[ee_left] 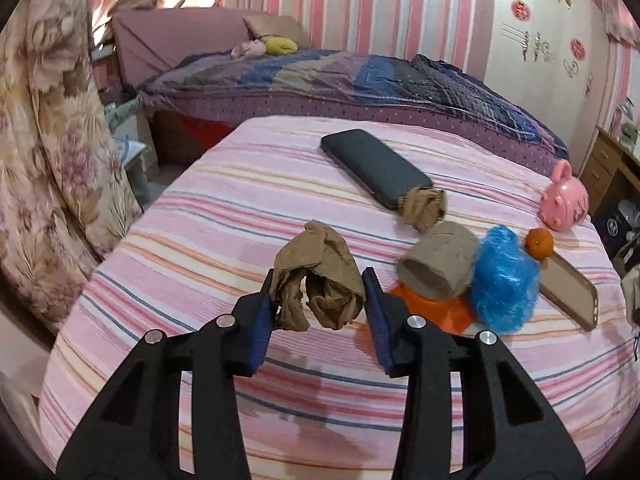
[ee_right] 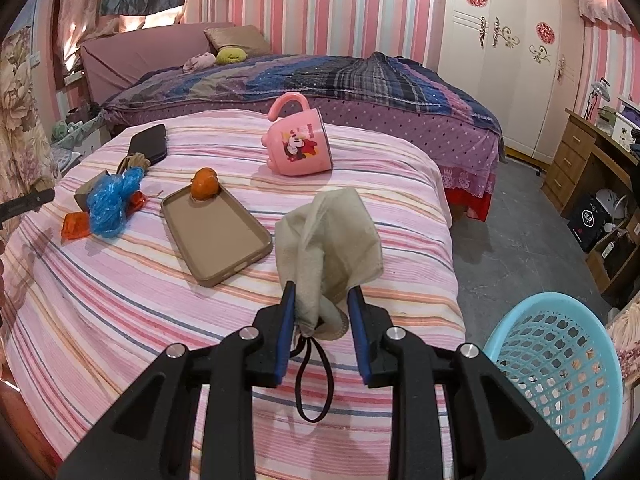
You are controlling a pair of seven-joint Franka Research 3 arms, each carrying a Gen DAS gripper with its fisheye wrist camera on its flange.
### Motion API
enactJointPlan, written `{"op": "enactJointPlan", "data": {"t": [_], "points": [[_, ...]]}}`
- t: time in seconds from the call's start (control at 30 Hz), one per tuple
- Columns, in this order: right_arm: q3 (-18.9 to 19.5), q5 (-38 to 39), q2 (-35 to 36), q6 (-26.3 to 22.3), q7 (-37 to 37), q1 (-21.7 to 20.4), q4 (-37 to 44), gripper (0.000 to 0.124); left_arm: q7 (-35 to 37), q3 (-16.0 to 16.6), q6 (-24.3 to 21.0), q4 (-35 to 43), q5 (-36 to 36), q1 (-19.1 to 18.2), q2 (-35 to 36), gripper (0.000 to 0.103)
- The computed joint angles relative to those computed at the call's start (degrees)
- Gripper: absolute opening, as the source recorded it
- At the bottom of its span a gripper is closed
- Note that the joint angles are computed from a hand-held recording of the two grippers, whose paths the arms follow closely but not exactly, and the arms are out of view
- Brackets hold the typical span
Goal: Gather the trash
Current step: 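Carry both cloths over the blue basket and open both tools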
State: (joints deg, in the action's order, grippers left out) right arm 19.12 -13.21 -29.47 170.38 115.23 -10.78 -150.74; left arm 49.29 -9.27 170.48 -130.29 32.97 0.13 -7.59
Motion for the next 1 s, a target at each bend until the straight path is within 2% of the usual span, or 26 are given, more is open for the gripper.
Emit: {"op": "enactJointPlan", "data": {"t": [0.1, 0.23, 0.3, 0.4, 0.53, 0.67, 0.87, 1.0], "points": [[-0.70, 0.40, -0.48, 0.33, -0.43, 0.41, -0.48, 0.027, -3.38, -2.12, -0.75, 0.07, 4.58, 0.27, -1.39, 0.040], [-1.82, 1.71, -2.75, 0.80, -1.41, 0.64, -2.20, 0.027, -5.60, -5.04, -1.77, 0.82, 7.59, -1.94, -2.56, 0.040], [-2.61, 2.45, -5.09, 0.89, -1.99, 0.20, -3.80, 0.027, -5.02, -5.40, -1.80, 0.95, 6.90, -3.87, -2.78, 0.040], [-4.01, 4.12, -8.46, 1.14, -2.99, -0.52, -6.16, 0.027, -2.11, -5.66, -1.05, 1.03, 2.18, -8.26, -2.36, 0.040], [-4.99, 5.98, -12.11, 0.71, -4.97, -2.28, -8.39, 0.027, -3.46, -8.83, -2.71, 3.47, 3.34, -11.59, 0.06, 0.040], [-6.56, 7.21, -17.28, -0.74, -7.03, -6.06, -11.42, 0.027, -10.00, -10.95, -4.05, 6.84, 10.70, -13.99, 2.95, 0.040], [-6.54, 7.63, -24.13, -4.29, -6.51, -14.93, -15.61, 0.027, -9.12, -10.88, -4.96, 12.51, 9.11, -21.45, 8.22, 0.040], [-6.64, 6.41, -25.18, -5.79, -6.96, -18.37, -16.27, 0.027, -7.73, -11.05, -6.19, 17.33, 9.27, -26.29, 12.53, 0.040]]}}
